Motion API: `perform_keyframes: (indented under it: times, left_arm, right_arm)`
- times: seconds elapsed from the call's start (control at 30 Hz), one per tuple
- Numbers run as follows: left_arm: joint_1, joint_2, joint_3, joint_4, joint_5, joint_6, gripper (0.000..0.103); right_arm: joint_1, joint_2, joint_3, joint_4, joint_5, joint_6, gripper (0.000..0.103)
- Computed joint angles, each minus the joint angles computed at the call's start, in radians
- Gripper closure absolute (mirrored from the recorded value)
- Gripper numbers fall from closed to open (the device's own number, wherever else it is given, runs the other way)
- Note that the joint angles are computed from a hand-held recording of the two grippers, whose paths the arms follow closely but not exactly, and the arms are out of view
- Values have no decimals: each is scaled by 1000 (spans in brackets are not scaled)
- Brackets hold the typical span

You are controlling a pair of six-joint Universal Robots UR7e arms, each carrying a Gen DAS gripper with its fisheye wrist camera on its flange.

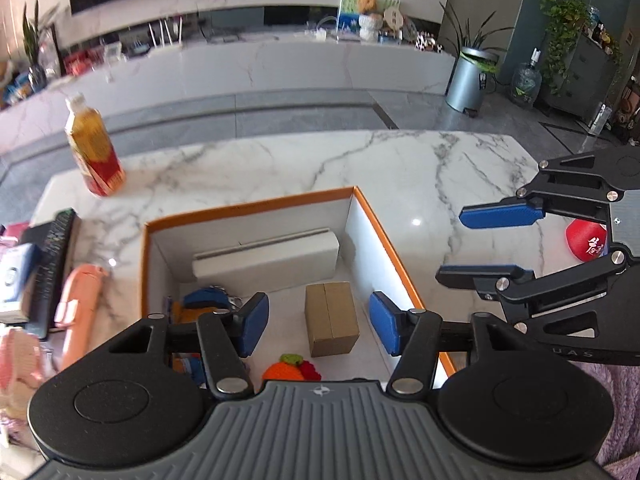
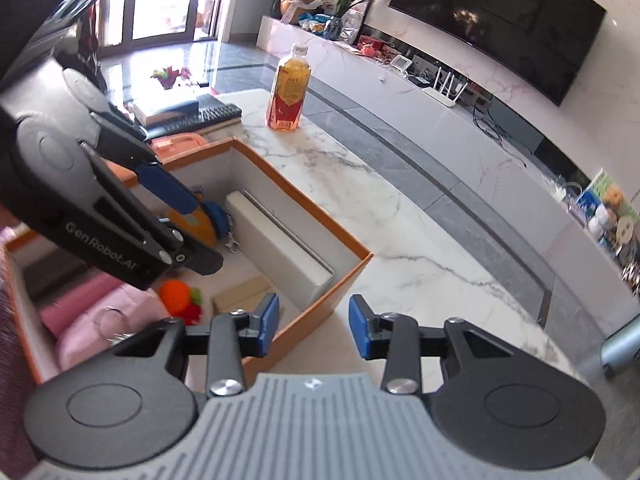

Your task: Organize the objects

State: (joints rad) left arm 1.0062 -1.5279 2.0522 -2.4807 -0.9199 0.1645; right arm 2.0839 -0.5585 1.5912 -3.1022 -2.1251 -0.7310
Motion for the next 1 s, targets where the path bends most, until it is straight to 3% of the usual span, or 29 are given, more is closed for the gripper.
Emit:
perform_keyframes:
  times: [0.27,0.47,0.6,0.8,0.9,1.0]
  left_arm:
    - [-143,-182,151,-122,109,9,21]
    - [-296,-311,313,-364,246,69,14]
    - [-396,-359,404,-491,367,74,3]
    - [-469,-412,510,-578,448,64,3]
    - [-466,-398,543,-615,472,34,3]
    - [-464,-423,575,-578,478,-21,3]
  right_arm:
    - [74,-102,159,-52,15,202,48]
    - [130,-149,295,-222,3,354,37]
    - [161,-163,380,-365,9,462,28]
    - [217,-120,455,-613,-48,439,24]
    - [236,-89,470,-680,-90,417,15]
    - [242,-71,484,-699,-120,451,13]
